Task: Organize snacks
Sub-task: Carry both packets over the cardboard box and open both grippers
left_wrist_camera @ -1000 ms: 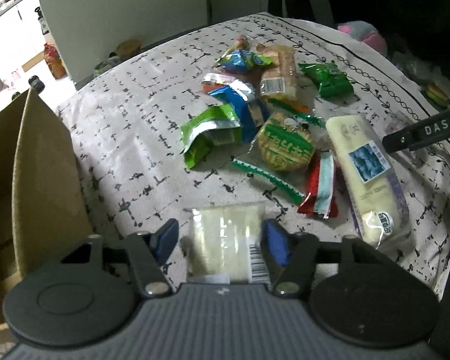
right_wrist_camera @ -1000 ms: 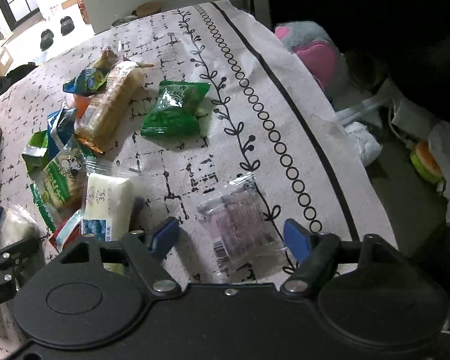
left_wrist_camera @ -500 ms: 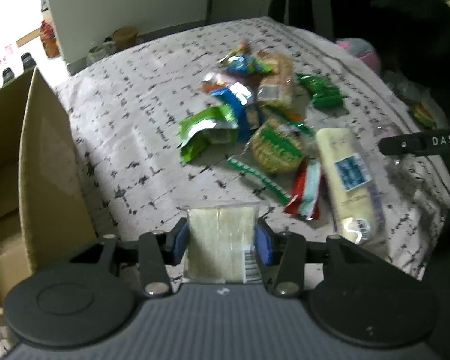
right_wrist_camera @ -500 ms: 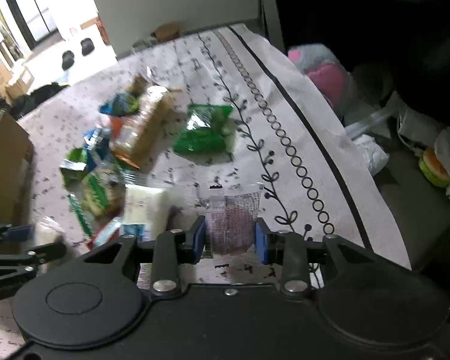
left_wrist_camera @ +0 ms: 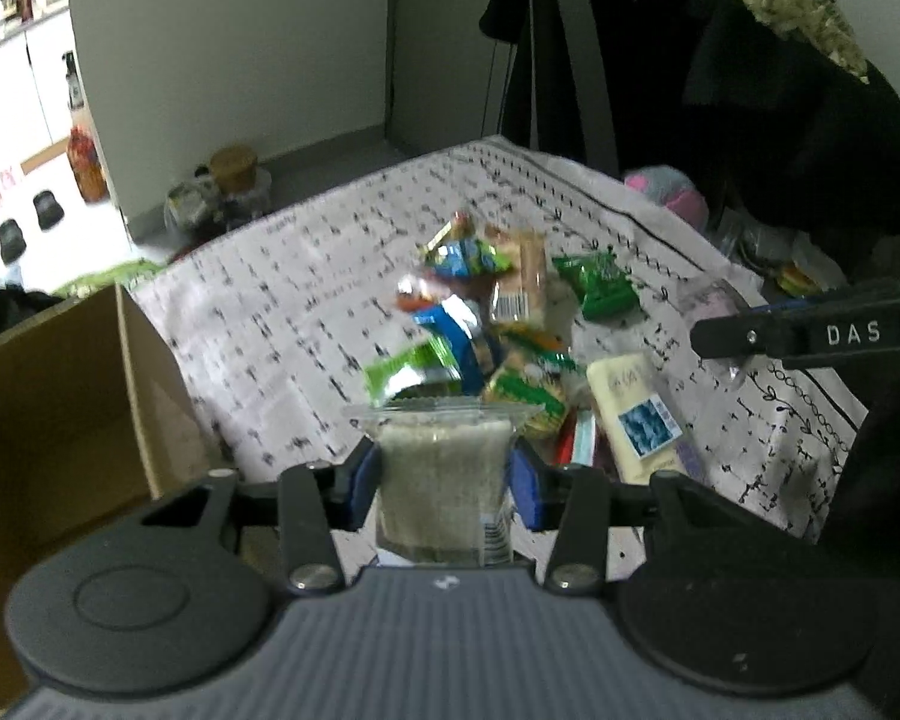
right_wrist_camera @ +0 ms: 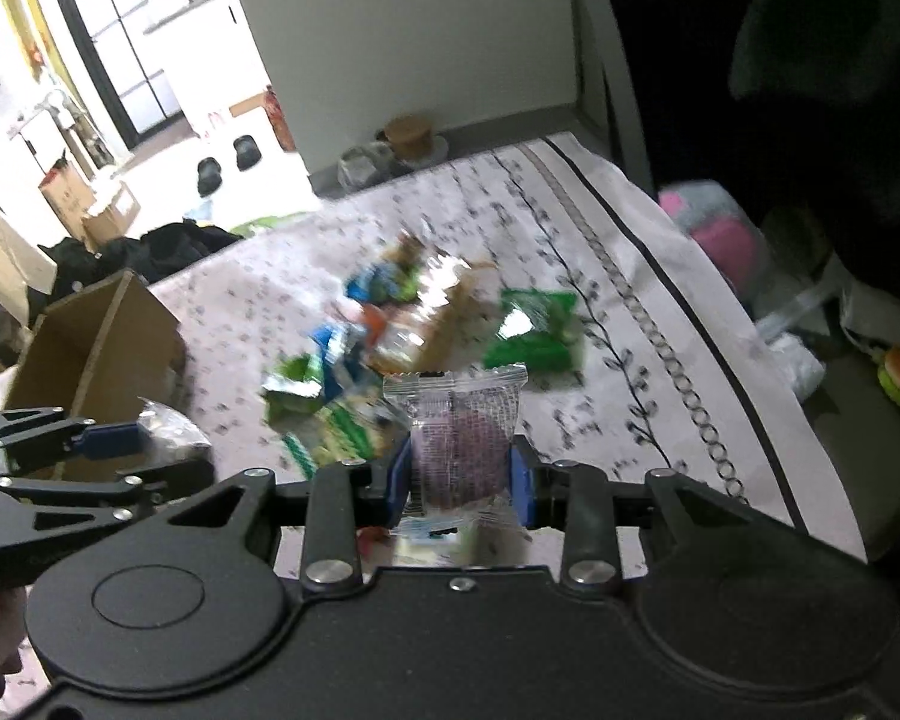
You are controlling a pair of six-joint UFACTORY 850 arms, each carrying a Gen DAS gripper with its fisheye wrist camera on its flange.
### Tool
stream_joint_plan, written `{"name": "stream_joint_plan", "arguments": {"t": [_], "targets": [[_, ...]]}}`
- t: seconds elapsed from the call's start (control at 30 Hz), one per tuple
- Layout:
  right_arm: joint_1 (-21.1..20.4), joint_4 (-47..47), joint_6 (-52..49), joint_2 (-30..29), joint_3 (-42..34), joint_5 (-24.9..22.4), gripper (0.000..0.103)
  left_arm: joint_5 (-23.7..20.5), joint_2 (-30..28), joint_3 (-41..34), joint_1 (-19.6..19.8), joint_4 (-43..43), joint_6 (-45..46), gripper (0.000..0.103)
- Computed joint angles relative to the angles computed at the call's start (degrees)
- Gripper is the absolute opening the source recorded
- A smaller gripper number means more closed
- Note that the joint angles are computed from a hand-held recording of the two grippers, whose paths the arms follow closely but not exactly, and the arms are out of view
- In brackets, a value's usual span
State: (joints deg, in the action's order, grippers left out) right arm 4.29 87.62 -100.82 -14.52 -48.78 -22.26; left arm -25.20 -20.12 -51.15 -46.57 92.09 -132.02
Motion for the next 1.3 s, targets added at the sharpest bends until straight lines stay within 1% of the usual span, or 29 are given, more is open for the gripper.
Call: {"name": "stream_joint_plan", "arguments": {"t": [0.1,0.27,0.37,0.5,0.63,0.67,0.77,0.87,1.07,1.13,1.23,1.3], "targets": [[0.98,2.16,-1.43,1.26,0.23,-0.67,0.033,-0.9,1.87,1.22,0.18,0.25,-1.21,0.044],[2.9,3.68,-2.0,2.94,0.3,-2.0,0.033,-4.19,5.24,2.98,-0.23,-1.96,0.08,0.044],[4.49,6.13,-3.94,3.89,0.54,-2.43,0.033,-6.12,7.46,3.95,-0.59,-3.2,0.75,0.044],[6.76,6.01,-2.53,4.11,-0.06,-2.96,0.033,-8.24,10.28,5.66,-0.53,-4.26,0.19,0.044],[9.41,6.98,-3.22,4.0,-0.78,-2.76,0.033,-10.49,13.4,8.29,-0.36,-5.42,-0.5,0.044],[10.0,6.8,-2.63,4.0,-0.92,-2.81,0.033,-10.86,14.15,8.94,-0.22,-5.67,-0.81,0.044],[11.3,2.69,5.47,3.33,-2.39,-4.25,0.033,-11.64,16.8,11.6,0.57,-6.39,-2.34,0.044],[13.46,4.06,6.05,3.36,-2.65,-2.93,0.033,-12.48,19.05,14.04,1.56,-7.16,-3.0,0.044],[18.14,4.04,6.42,3.15,-3.11,-0.58,0.033,-12.27,23.61,19.48,4.69,-6.13,-6.56,0.044],[19.99,2.05,8.64,2.6,-3.74,0.49,0.033,-11.49,23.94,20.53,5.86,-5.02,-7.56,0.044],[22.55,-2.0,12.73,1.55,-5.03,2.46,0.033,-8.87,23.34,21.9,7.98,-0.21,-13.58,0.045],[23.88,-4.17,15.27,0.73,-5.84,3.28,0.033,-9.02,22.65,22.61,8.49,1.98,-17.23,0.045]]}}
